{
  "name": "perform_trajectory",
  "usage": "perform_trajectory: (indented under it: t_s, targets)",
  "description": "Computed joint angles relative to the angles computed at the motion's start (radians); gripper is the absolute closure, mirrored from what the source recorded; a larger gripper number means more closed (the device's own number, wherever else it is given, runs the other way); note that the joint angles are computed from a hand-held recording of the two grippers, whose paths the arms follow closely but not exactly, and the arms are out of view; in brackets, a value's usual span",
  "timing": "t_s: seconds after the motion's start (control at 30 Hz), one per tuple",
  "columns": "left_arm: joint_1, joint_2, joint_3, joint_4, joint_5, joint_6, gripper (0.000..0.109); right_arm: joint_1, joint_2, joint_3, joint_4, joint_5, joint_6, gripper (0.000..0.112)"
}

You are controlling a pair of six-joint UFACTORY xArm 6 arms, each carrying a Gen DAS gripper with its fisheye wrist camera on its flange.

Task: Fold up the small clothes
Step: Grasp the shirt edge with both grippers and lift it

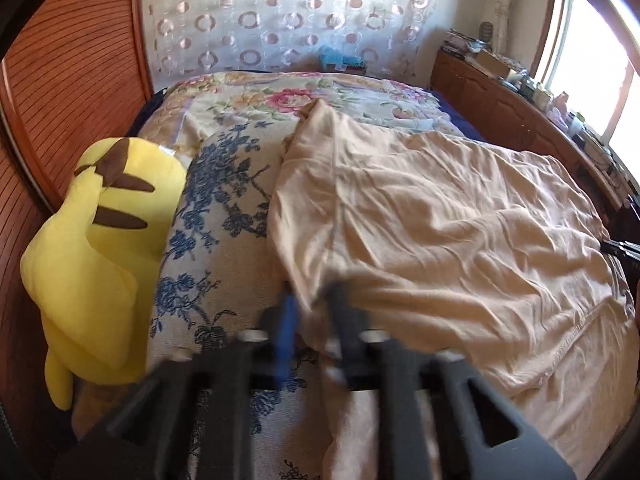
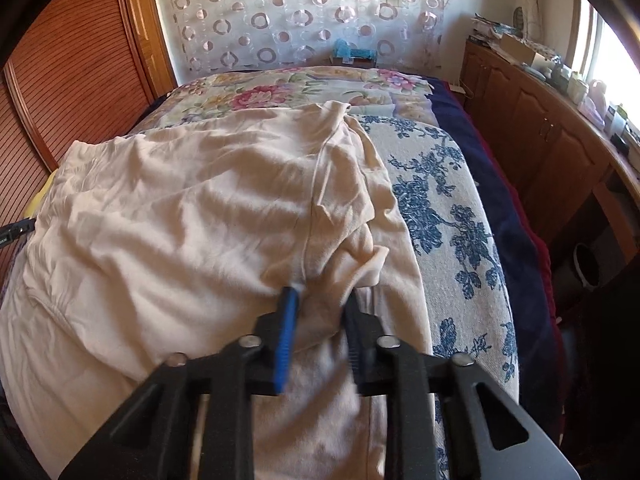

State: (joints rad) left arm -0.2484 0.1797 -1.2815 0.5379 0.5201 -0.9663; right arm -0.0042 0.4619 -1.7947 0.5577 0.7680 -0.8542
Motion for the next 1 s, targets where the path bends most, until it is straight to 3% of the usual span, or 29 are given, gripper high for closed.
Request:
perform_trajectory:
  t_s: [0.07, 0.4, 0.7, 1.0]
  targets:
    - [-0.008, -0.005, -0.011, 0.043, 0.022, -0.024, 0.104, 0.000, -0.007, 0.011, 0.023, -0.014, -0.031, 0.106]
    - [-0.022, -0.078, -0.008, 0.163, 0.002, -0.114, 0.105, -0.012, -0.112, 0.123, 0.255, -0.089, -0.246, 0.108]
    - [-0.081, -0.188, 0.038, 0.255, -0.006, -0.189, 0.105, -0.079, -0.256, 0.235, 0.434, -0.023, -0.414, 0.109]
    - [-0.170, -0.386, 0.166, 0.352, 0.052, -0.266, 0.105, -0.217, -0.467, 0.419, 0.535, 0.090, -0.584, 0.109]
